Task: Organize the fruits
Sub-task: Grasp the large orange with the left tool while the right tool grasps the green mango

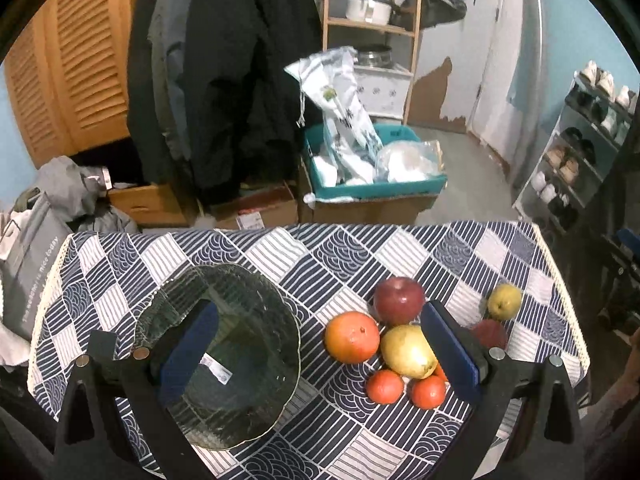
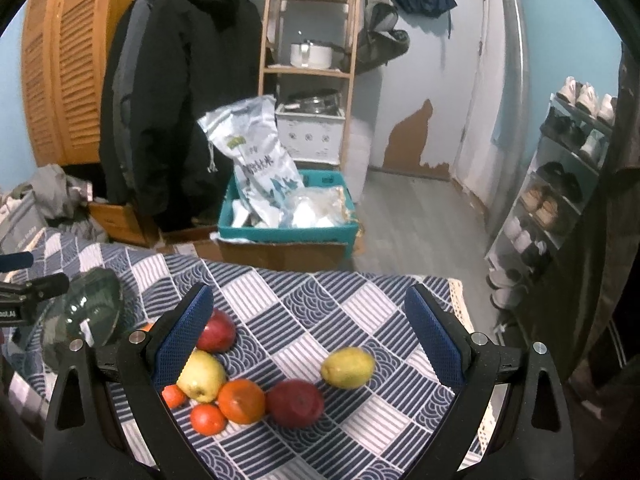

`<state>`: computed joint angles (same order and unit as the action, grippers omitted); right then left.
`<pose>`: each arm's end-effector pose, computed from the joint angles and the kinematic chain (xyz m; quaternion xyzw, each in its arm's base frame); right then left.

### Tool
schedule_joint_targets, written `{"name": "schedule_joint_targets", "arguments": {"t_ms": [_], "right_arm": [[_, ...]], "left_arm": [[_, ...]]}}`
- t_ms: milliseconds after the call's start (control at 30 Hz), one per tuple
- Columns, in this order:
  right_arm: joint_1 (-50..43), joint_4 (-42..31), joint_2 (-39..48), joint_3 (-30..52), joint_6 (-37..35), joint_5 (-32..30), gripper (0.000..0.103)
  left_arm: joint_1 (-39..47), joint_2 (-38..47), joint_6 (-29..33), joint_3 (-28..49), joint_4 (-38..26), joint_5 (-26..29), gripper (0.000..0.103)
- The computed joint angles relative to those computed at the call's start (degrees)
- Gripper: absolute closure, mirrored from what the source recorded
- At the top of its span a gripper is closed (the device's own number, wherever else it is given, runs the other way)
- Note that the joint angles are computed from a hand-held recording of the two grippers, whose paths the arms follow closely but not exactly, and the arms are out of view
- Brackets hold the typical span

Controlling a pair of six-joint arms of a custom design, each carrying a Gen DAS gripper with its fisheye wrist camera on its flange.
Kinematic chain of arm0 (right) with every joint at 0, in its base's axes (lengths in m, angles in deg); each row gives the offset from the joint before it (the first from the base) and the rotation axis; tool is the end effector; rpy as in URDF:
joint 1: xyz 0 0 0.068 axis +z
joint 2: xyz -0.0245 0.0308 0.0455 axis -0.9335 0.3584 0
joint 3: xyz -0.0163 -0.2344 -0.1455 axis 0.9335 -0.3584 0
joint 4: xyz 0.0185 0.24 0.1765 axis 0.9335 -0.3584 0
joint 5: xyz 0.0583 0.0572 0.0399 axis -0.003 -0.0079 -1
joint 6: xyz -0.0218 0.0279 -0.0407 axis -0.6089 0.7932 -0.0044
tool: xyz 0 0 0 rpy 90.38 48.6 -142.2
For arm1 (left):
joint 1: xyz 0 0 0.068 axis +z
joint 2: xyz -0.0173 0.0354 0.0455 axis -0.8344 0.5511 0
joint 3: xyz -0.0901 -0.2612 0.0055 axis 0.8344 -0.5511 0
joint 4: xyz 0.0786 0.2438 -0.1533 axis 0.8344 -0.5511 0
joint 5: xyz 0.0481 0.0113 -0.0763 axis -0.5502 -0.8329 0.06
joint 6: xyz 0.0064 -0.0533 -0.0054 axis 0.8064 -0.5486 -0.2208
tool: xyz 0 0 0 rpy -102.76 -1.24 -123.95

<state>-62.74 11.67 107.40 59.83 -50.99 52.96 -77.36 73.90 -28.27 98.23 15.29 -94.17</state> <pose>0.3200 0.0385 0.2553 -0.1477 0.8794 0.0285 0.4516 0.2867 -0.0978 0.2468 -0.0884 0.9371 0.0066 0.3375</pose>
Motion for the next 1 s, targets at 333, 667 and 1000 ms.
{"name": "schedule_joint_targets", "arguments": {"t_ms": [333, 667, 1000], "right_arm": [[-1.59, -2.49, 7.31, 4.26, -0.12, 0.79, 0.008], [-2.33, -5.10, 16.97, 10.24, -0.43, 1.99, 0.008], [-4.17, -9.29, 28.61, 17.78, -0.49, 3.38, 0.008]], "left_arm": [[1.23, 9.96, 0.26, 3.82, 0.93, 5.59, 0.001], [2.92, 21.50, -1.12, 8.48, 2.07, 11.93, 0.005], [3.66, 28.95, -1.88, 11.91, 2.68, 15.07, 0.005]]}}
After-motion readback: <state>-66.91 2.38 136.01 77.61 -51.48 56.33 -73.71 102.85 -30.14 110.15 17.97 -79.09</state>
